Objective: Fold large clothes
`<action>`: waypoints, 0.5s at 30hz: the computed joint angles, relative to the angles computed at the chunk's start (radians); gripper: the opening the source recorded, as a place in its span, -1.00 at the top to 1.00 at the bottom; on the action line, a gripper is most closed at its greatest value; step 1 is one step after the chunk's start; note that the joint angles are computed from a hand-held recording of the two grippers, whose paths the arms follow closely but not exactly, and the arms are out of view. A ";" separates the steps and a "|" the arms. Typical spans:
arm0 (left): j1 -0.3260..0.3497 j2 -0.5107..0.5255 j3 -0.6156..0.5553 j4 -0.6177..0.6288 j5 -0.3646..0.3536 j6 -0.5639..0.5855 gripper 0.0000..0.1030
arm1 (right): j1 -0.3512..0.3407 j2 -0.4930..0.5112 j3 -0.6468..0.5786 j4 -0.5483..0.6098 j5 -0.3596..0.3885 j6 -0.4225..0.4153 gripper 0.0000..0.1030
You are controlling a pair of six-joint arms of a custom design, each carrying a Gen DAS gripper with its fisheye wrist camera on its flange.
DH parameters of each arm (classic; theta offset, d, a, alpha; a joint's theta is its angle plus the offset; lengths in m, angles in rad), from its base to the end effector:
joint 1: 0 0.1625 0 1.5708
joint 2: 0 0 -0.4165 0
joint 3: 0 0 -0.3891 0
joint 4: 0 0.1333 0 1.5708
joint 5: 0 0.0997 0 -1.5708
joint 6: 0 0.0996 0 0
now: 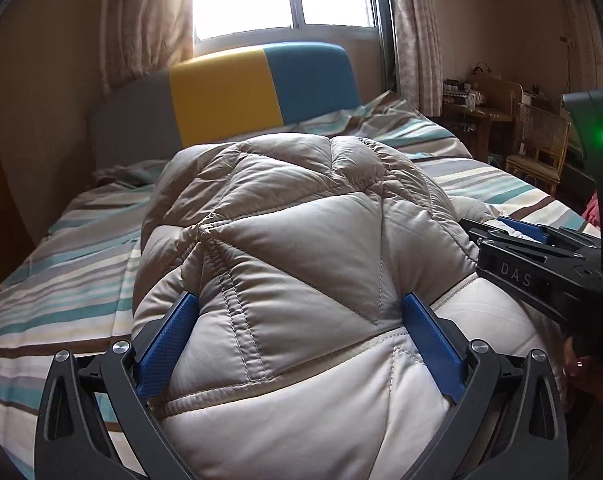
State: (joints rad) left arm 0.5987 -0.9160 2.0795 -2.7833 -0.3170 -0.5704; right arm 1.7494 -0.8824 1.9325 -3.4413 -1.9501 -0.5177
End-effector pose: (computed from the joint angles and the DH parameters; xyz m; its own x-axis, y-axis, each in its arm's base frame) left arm -0.2919 -0.4751 0.1095 -0.6257 -0.1093 -0.7723 0.5788 0.5987 -0.5537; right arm 0.2004 -0.5673 0.1564 -0.7762 -0.2439 0.5814 -0.5815 0.6334 -0.5106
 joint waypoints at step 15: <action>0.118 -0.068 -0.280 0.417 -0.038 -0.085 -0.94 | 0.059 -0.111 -0.055 0.196 0.033 0.156 -0.04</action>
State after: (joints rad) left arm 0.7164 -0.9837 1.7997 -2.3667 -0.3550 -0.6559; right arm 1.8080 -0.9934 1.8775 -3.2450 -1.9173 -0.3613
